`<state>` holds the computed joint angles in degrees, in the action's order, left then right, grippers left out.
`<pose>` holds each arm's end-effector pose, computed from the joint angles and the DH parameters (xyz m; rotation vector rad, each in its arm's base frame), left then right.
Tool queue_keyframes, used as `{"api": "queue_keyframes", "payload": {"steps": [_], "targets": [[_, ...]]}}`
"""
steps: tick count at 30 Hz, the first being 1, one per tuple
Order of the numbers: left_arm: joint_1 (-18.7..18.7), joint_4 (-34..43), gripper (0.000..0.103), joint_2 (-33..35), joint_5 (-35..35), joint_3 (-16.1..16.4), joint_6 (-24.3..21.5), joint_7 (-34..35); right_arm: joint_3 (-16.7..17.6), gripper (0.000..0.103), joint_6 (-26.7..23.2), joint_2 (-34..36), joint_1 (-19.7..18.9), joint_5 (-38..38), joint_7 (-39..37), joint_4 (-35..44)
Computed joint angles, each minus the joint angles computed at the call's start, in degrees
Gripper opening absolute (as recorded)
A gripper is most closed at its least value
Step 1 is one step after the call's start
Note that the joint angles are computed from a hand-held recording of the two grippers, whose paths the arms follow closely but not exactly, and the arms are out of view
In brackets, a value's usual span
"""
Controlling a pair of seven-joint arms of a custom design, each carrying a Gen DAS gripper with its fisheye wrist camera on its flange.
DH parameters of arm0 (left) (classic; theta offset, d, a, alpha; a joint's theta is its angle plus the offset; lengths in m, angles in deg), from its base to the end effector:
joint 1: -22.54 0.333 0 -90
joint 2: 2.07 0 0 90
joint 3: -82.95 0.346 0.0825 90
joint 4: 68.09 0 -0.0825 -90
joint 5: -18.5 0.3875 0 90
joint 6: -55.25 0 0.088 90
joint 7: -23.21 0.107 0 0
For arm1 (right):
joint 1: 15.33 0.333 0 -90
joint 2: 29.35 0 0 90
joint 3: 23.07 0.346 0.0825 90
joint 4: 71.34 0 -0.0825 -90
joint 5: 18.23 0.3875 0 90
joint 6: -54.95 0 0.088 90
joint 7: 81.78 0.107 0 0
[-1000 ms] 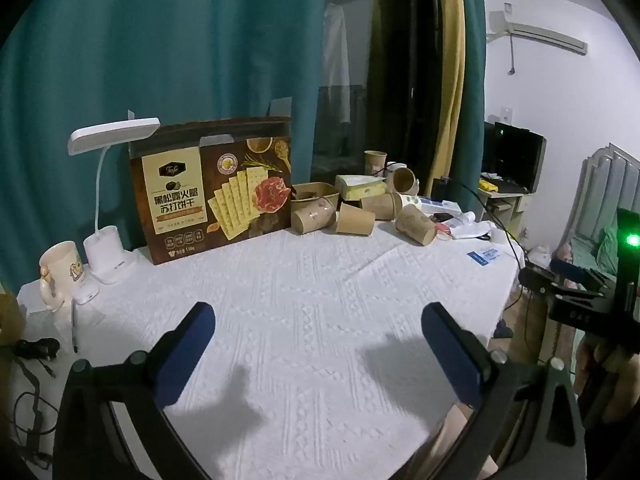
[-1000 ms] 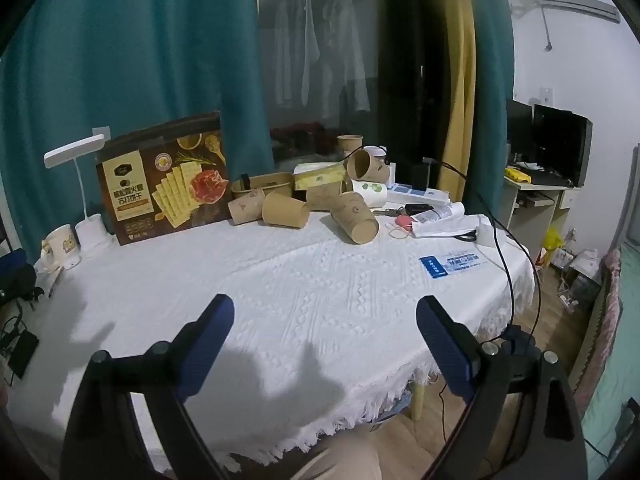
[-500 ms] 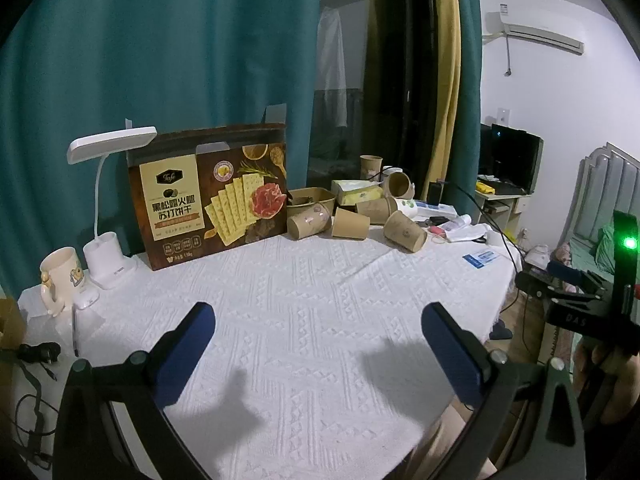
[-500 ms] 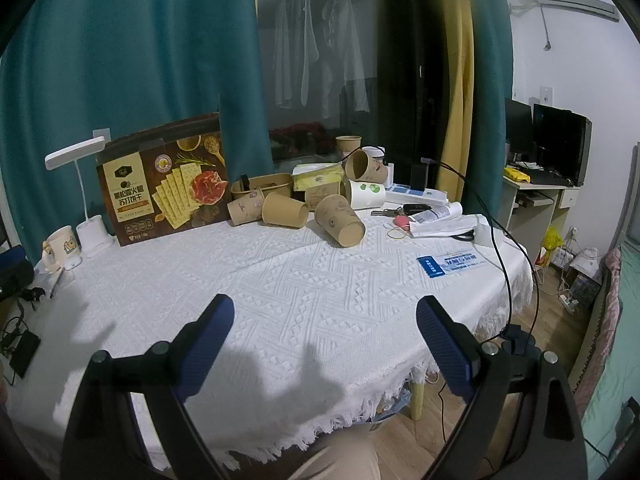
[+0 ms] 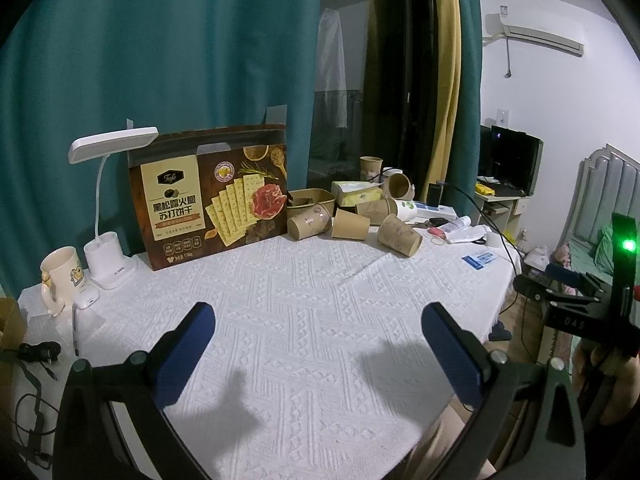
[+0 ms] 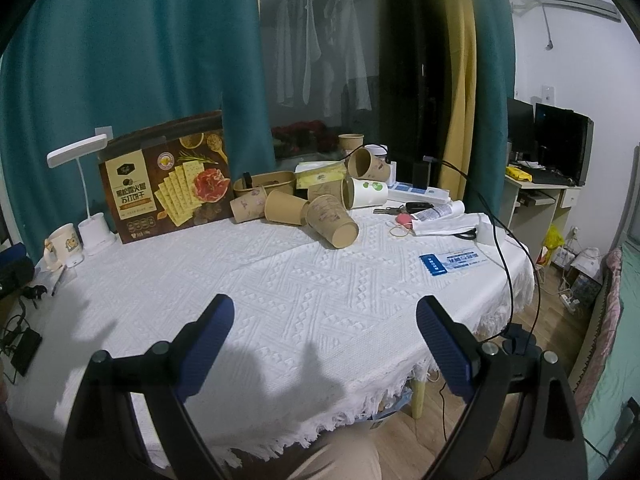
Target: Flip cup upright
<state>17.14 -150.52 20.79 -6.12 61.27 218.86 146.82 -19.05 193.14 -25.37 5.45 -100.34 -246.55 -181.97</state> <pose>0.6909 -0.2578 0.6237 -1.1000 2.0909 -1.3108 0.5642 0.2533 0.5278 -1.1782 1.8460 -1.1583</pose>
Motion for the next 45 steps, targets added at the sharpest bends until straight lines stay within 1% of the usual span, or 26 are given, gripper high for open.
{"api": "queue_keyframes", "payload": {"steps": [22,26,29,35,45], "targets": [[0.27,0.07,0.103,-0.01,-0.42,-0.39,0.22,0.33,0.06,0.091,0.12,-0.18,-0.01,0.25,-0.39,-0.01],[0.82,0.35,0.103,0.00,-1.39,-1.01,0.02,1.22,0.15,0.091,0.08,-0.31,0.01,0.57,-0.88,0.13],[0.57,1.12,0.103,0.36,-1.45,-0.83,-0.12,1.21,0.16,0.091,0.00,-0.28,0.03,0.48,-0.81,0.15],[1.40,-0.34,0.103,-0.35,-3.39,-1.85,1.61,2.61,0.18,0.091,-0.03,-0.33,0.07,0.55,-0.82,0.18],[2.11,-0.02,0.103,-0.01,-5.73,-2.57,0.91,4.17,0.28,0.091,-0.18,-0.44,0.10,0.92,-1.37,0.39]]}}
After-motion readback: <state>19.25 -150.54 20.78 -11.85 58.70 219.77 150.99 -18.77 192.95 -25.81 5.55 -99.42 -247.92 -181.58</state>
